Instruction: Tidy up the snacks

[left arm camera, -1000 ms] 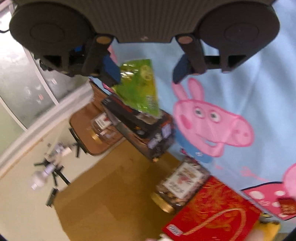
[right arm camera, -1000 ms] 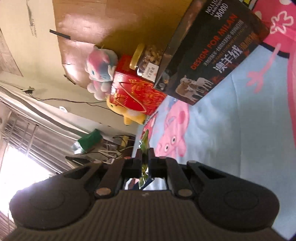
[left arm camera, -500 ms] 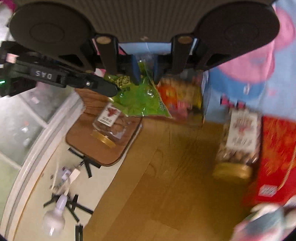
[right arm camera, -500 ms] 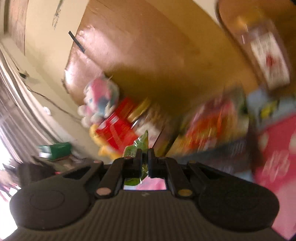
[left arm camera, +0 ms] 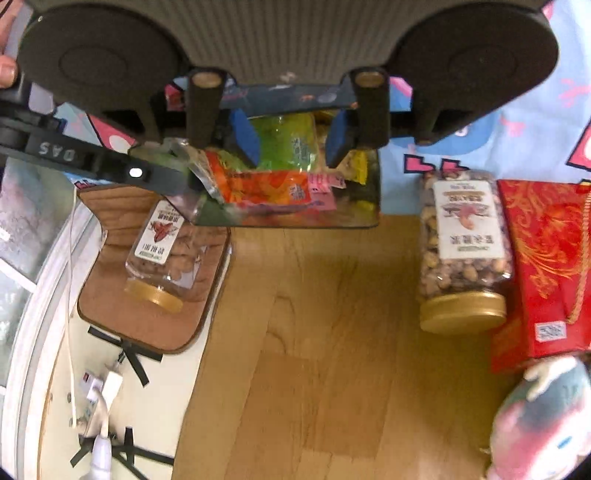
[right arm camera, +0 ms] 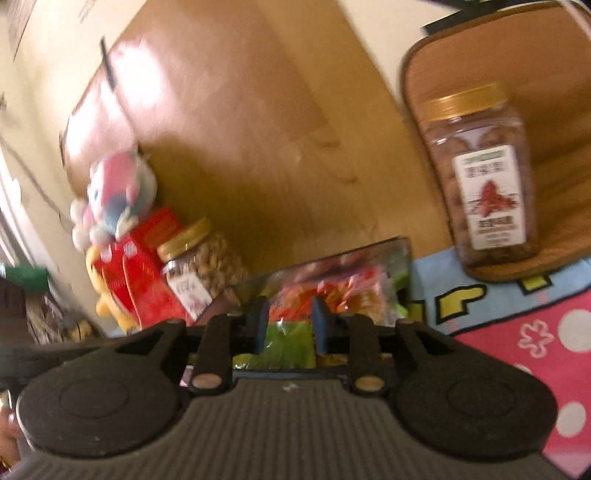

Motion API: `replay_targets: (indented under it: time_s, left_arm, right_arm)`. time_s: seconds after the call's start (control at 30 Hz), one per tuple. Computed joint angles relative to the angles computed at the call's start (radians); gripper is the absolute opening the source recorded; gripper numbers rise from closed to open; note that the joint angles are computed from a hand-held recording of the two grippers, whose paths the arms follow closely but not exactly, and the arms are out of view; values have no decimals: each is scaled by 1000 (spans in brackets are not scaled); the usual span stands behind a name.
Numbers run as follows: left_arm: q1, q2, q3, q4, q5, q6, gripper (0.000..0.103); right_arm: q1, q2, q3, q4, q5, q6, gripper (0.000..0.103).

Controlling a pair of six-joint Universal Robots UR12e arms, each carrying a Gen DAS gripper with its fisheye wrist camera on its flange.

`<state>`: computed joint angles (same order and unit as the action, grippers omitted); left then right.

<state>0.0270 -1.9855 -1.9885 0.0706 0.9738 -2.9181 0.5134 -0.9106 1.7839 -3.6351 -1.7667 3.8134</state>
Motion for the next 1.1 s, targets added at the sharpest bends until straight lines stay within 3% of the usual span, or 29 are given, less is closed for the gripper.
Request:
replay_targets:
  time_s: [0.13,0.23,0.33,0.43,0.67,1.1]
  left_arm:
    - [19,42,-43,25,-14,-31,40]
    - [18,80,-93,61,25,-32,40]
    - [8,113,-145,99,89,-21,48]
    - [3,139,-188,98,115,-11,48]
    - [3,184,-272,100,144,15,48]
    - [7,226,-346,141,194,36,52]
  right_arm:
    - [11,-23,53,-71,-20,80,29]
    - [38,-42,88,-101,-56,119,29]
    - [80,-59,106,-75,-129,111,30]
    - [114,-78,120,-2,-180,134,30]
    - [166,-108,142,74,-213,157,31]
    - [222,-126,153,76,-258,161,36]
